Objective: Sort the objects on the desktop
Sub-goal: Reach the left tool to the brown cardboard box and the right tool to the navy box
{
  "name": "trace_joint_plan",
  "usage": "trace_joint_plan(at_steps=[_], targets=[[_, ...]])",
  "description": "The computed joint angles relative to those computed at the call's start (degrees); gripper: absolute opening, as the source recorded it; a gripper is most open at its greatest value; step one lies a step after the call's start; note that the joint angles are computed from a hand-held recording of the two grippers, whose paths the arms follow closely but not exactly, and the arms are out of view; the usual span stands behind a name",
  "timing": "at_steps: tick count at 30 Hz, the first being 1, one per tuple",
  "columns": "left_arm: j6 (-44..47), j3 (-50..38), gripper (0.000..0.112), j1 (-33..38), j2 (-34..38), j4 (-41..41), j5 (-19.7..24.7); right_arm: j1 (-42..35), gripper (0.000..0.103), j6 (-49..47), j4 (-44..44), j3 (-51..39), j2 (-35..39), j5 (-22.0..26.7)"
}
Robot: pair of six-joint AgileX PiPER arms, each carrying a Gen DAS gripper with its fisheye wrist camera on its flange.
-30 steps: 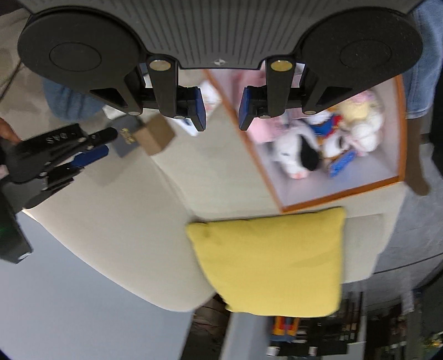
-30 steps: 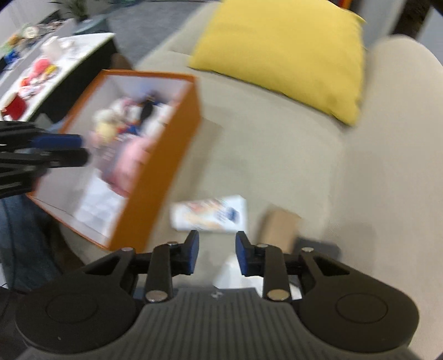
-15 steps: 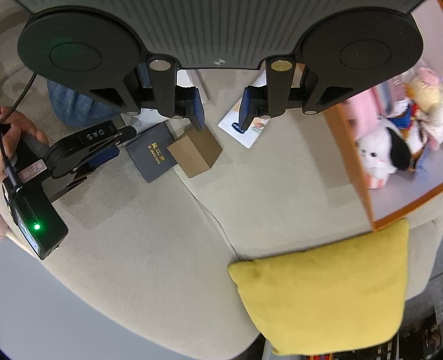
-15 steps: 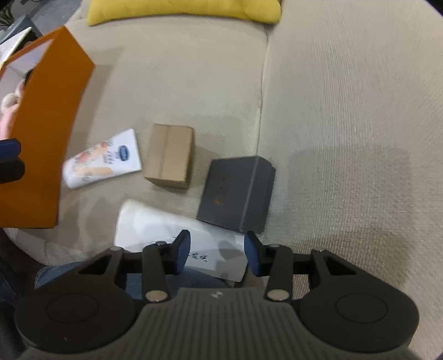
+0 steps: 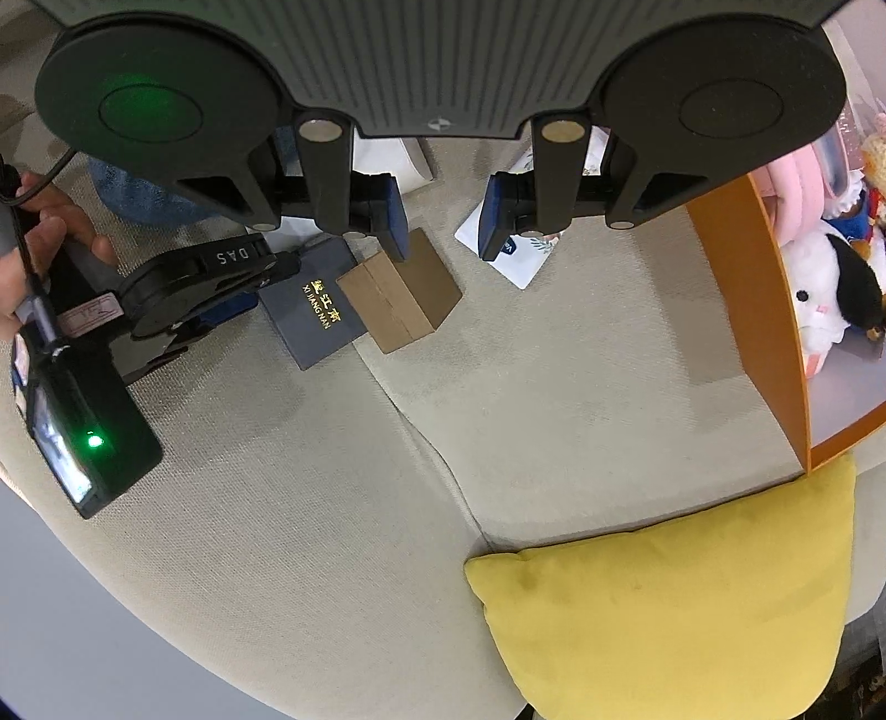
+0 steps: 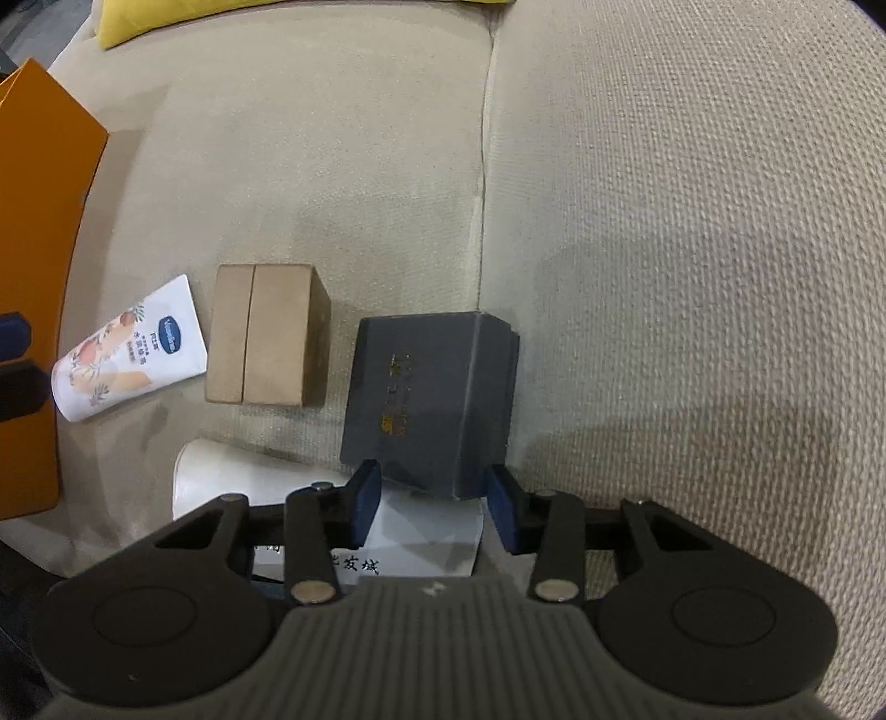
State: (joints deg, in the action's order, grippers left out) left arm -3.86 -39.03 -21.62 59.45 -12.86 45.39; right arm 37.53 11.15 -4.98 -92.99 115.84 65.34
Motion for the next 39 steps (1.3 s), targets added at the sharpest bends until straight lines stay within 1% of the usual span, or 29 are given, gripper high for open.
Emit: trace_joint_plan(at_steps=[3,5,11,15,18,21,25,26,30,32,33,34,35,36,37,39], targets=[[0.0,0.2,0.032,-0.4,0.3,-0.2,-0.4,-0.7,0.036,-0.4,1.5,1.4,-2.1,-0.8],[0.2,0.3,0.032,-0.4,0.5,-0.4,-0.7,-1.4,0.032,-2.0,4.2,2.0,-3.3,-1.0],[-1.0,0.0,0.032,-0.9,0.0,0.2,-0.3,-3.4,0.032,-6.5,11.4,3.6,-6.0,-1.9],[-1.1,0.1,0.032,-1.2,-0.4,0.3,-0.2,-6.2,0.035,-8.3,16.7,3.6,-6.0,-1.8],[-0.8,0.2,0.032,-1.0,0.0,0.1,-0.4,-7.2,0.038,-8.5,17.4,4.0,-6.3,-2.0],[-0.1,0.2,0.032,-0.6,0.4,-0.7,-0.6,-7.5,0.038,-8.7,18.7,5.0,-6.8,-3.0],[0.3,0.3,0.032,-0.5,0.2,-0.9,-0.6,-7.5,0.035,-9.5,19.9,4.5,-6.7,-2.8],[0.3,0.5,0.032,-0.5,0.2,-0.9,-0.7,-7.5,0.032,-9.6,19.9,4.6,-6.8,-2.8],[-0.9,0.2,0.032,-1.4,0.7,-0.1,-1.1,-6.8,0.031,-9.2,17.4,5.1,-7.8,-3.1],[-2.5,-0.2,0.032,-2.5,1.5,1.0,-1.4,-5.1,0.033,-8.0,12.9,5.0,-8.3,-3.3],[-4.0,-0.6,0.032,-3.4,2.1,2.0,-1.7,-3.7,0.033,-6.6,8.9,4.9,-8.4,-3.6],[-5.4,-1.0,0.032,-4.3,2.8,2.7,-2.2,-2.4,0.039,-5.6,5.3,4.9,-8.5,-3.6],[-6.5,-1.5,0.034,-4.9,3.5,3.2,-2.6,-1.8,0.043,-5.7,3.7,5.3,-8.8,-3.9],[-8.1,-2.0,0.042,-5.7,4.3,3.9,-3.1,-1.4,0.044,-6.5,3.1,5.1,-8.7,-3.9],[-9.7,-2.5,0.054,-6.4,5.1,4.4,-3.7,-1.4,0.044,-7.7,3.2,5.3,-8.9,-3.9],[-11.8,-3.4,0.056,-7.4,7.1,4.8,-4.9,-1.4,0.044,-9.1,2.6,5.8,-9.5,-3.9]])
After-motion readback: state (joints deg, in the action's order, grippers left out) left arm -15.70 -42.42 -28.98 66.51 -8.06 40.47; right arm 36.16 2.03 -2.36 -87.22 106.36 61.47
